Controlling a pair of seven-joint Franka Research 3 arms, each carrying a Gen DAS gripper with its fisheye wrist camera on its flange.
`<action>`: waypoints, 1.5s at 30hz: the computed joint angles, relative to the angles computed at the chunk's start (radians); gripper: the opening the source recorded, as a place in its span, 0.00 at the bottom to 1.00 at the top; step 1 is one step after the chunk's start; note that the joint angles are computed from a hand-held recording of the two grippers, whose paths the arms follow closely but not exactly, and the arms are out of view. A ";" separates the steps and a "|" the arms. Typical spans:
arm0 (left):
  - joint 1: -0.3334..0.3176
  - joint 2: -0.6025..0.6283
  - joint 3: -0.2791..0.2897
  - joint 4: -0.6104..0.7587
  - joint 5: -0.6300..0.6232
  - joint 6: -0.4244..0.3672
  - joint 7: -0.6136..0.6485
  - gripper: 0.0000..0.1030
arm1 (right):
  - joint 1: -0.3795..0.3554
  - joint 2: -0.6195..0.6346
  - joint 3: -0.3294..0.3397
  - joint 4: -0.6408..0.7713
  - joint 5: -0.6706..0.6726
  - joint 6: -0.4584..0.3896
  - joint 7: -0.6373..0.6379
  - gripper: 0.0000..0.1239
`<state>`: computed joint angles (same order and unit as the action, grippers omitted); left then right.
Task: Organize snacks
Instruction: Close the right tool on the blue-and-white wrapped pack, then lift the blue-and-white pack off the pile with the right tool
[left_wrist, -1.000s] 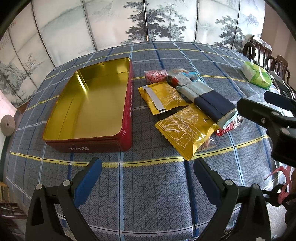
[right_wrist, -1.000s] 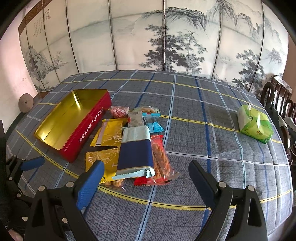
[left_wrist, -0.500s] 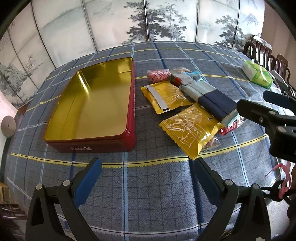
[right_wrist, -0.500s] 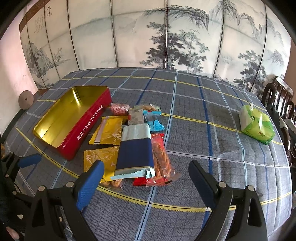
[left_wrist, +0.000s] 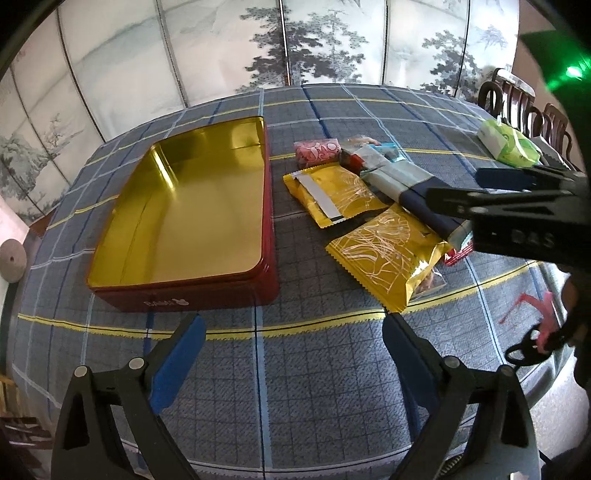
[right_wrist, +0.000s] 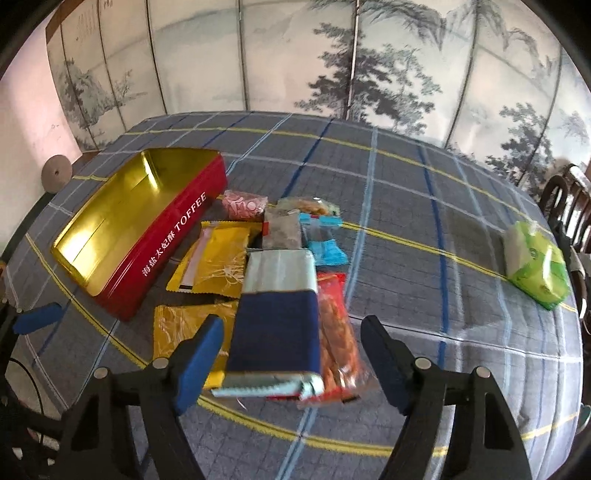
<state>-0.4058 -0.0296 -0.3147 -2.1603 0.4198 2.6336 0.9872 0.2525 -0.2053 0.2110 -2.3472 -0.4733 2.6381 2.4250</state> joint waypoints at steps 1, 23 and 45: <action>0.000 0.003 0.000 0.002 -0.003 0.002 0.005 0.90 | 0.005 0.019 -0.005 0.015 0.015 -0.003 -0.023 0.63; -0.007 0.033 0.000 0.027 -0.008 0.031 0.068 0.89 | 0.047 0.096 -0.064 0.064 0.084 -0.011 -0.169 0.42; -0.026 0.079 -0.011 0.079 -0.109 0.070 0.315 0.89 | -0.084 -0.127 -0.005 -0.134 0.034 0.013 -0.066 0.40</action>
